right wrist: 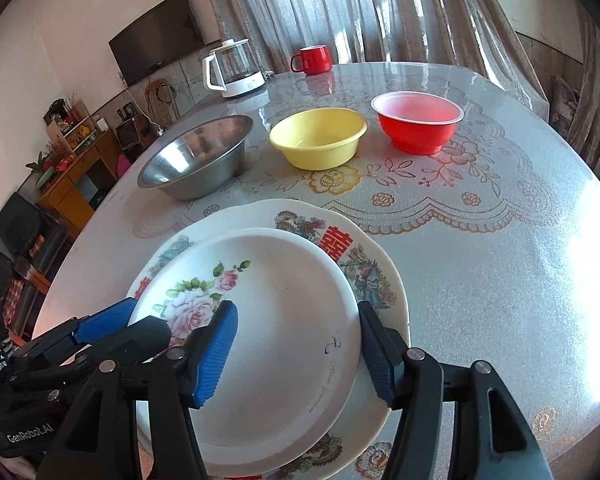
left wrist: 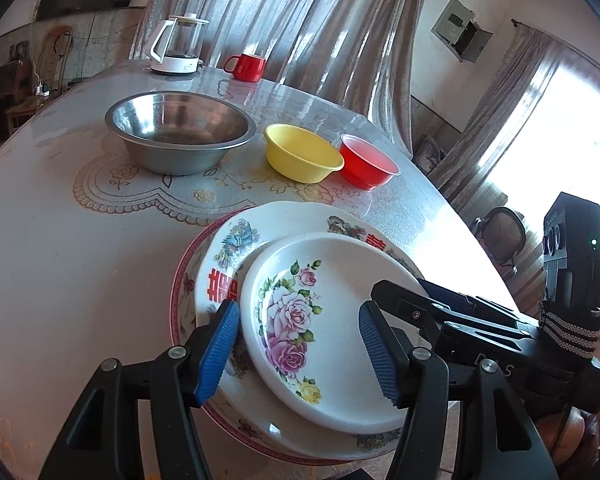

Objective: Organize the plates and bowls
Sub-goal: 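Lower the pink-rose plate onto the double-happiness plate with the left gripper, then open the left gripper and withdraw it from the plate stack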

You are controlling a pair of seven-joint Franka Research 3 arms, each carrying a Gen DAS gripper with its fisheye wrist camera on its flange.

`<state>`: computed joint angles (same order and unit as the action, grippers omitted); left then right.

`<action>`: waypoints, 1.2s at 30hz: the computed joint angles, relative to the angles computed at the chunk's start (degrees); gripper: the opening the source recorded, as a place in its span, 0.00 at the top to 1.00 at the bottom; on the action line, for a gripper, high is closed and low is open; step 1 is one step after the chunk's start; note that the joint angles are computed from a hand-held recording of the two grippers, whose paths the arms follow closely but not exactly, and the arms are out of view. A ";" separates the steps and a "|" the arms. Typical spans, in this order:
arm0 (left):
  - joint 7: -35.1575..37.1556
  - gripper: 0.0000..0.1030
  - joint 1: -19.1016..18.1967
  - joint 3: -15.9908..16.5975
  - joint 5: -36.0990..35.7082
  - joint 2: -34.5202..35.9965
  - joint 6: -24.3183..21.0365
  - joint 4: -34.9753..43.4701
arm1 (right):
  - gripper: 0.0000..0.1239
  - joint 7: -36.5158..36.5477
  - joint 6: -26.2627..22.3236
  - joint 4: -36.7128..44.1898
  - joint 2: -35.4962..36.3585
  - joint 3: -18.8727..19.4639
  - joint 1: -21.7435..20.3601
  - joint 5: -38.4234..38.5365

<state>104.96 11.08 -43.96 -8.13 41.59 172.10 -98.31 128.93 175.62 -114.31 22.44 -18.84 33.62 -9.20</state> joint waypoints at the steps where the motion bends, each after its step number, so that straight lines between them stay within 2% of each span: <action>1: 0.06 0.38 0.13 -0.15 0.00 0.00 0.09 -0.12 | 0.51 0.88 -0.13 0.01 0.11 -1.54 1.35 -0.80; 3: 0.04 0.38 0.13 -0.16 0.15 -0.06 0.35 -0.28 | 0.49 2.26 -0.18 0.04 0.33 -3.75 3.28 -2.42; 7: -0.12 0.38 0.43 -0.42 0.42 -0.24 0.49 -0.72 | 0.43 2.32 0.01 0.47 0.85 -4.27 3.81 -4.10; 10: -0.16 0.38 0.90 -0.79 0.60 -0.41 0.90 -1.28 | 0.42 2.70 -1.70 1.26 1.22 -5.75 5.34 -6.41; 15: -1.47 0.37 0.29 0.35 1.57 -1.48 2.03 -2.15 | 0.42 0.50 -2.09 0.49 -0.37 -0.10 0.07 -4.95; 20: -4.87 0.32 -3.72 5.42 4.43 -4.18 3.50 -3.15 | 0.42 -2.43 -5.73 0.99 -1.15 1.90 -1.38 -8.36; 24: -7.56 0.28 -6.29 8.83 6.90 -5.68 3.85 -3.75 | 0.42 2.67 -4.38 0.09 -2.09 -0.13 -0.15 -13.07; 31: -9.59 0.28 -5.98 9.09 8.02 -5.39 3.06 -3.48 | 0.42 8.69 -2.05 -0.95 -3.08 -1.24 -0.36 -16.98; 33: -9.86 0.28 -6.06 9.24 8.21 -5.34 3.08 -3.44 | 0.42 11.98 -0.85 -1.32 -3.28 -3.79 1.50 -19.04; 36: -10.07 0.28 -6.01 9.22 8.46 -5.25 3.06 -3.40 | 0.42 20.02 1.71 -1.99 -3.29 -10.69 6.63 -23.51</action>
<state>94.90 5.07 -34.74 0.33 36.34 175.15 -101.71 148.95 177.33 -116.30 19.15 -29.53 40.25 -32.71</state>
